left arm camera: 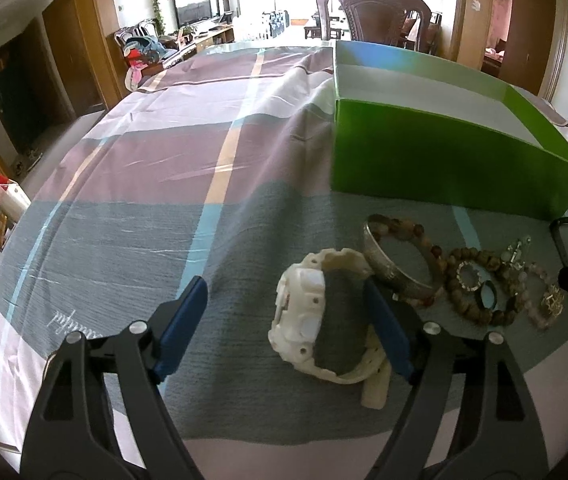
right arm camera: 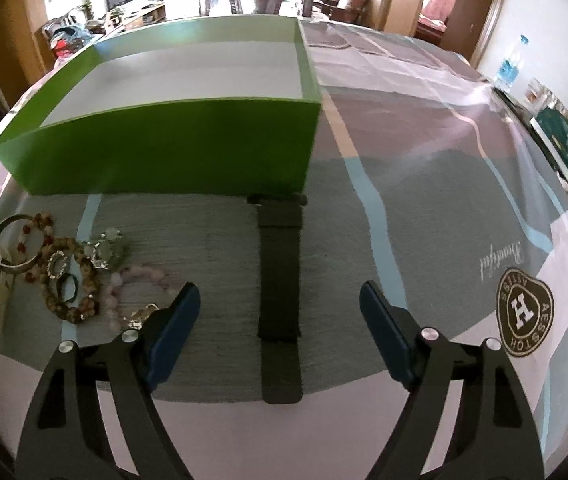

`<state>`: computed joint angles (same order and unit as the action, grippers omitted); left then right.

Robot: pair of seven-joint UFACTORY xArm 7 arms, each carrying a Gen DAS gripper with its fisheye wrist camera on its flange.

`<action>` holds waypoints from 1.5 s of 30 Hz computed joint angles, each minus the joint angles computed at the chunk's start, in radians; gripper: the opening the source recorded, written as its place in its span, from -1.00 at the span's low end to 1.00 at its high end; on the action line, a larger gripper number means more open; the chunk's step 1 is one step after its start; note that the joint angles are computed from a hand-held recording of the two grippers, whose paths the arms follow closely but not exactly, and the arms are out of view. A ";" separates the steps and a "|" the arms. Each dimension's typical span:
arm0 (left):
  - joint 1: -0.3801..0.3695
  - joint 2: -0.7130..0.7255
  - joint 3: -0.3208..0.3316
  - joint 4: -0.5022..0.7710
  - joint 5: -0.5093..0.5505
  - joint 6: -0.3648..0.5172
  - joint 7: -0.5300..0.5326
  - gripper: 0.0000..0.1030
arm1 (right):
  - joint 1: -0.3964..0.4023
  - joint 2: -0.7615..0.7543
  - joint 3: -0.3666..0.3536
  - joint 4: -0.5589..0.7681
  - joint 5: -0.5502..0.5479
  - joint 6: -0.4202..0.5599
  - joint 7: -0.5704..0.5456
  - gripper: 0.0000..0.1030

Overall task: Organize jewelry
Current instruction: 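Grasp the white watch with the left tool while the right tool grasps the black watch strap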

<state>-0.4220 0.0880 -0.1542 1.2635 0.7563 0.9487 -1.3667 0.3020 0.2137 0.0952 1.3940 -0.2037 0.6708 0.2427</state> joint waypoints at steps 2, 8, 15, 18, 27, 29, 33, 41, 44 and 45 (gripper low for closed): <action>-0.001 0.001 0.000 0.001 0.001 0.001 -0.001 0.54 | -0.001 -0.003 -0.002 -0.004 -0.001 -0.002 0.006 0.58; 0.001 -0.003 0.002 -0.005 -0.003 -0.007 -0.004 0.55 | -0.003 -0.011 0.001 -0.018 0.002 -0.017 0.009 0.58; 0.002 -0.004 0.000 -0.007 0.001 -0.005 -0.005 0.54 | -0.005 -0.021 0.009 -0.039 0.008 -0.032 -0.036 -0.03; 0.004 -0.006 0.000 -0.009 -0.001 -0.012 -0.006 0.53 | -0.013 -0.019 0.015 -0.039 0.051 -0.031 -0.067 -0.48; 0.007 -0.006 0.000 -0.015 -0.002 -0.028 -0.017 0.52 | -0.025 -0.049 0.013 -0.076 0.080 -0.061 -0.089 -0.64; 0.007 -0.006 0.001 -0.016 -0.003 -0.030 -0.018 0.52 | -0.028 -0.054 0.012 -0.075 0.084 -0.063 -0.094 -0.64; 0.010 -0.009 0.002 -0.023 -0.007 -0.041 -0.023 0.53 | -0.039 -0.073 0.013 -0.080 0.105 -0.076 -0.121 -0.64; 0.024 -0.023 -0.003 -0.043 -0.033 -0.098 0.003 -0.44 | -0.055 -0.082 0.009 -0.099 0.127 -0.082 -0.135 -0.64; 0.026 -0.028 -0.001 -0.041 -0.059 -0.077 0.011 -0.59 | -0.068 -0.089 0.009 -0.109 0.161 -0.093 -0.158 -0.64; 0.032 -0.037 0.001 -0.052 -0.082 -0.094 0.023 -0.61 | -0.071 -0.090 0.009 -0.109 0.167 -0.096 -0.162 -0.64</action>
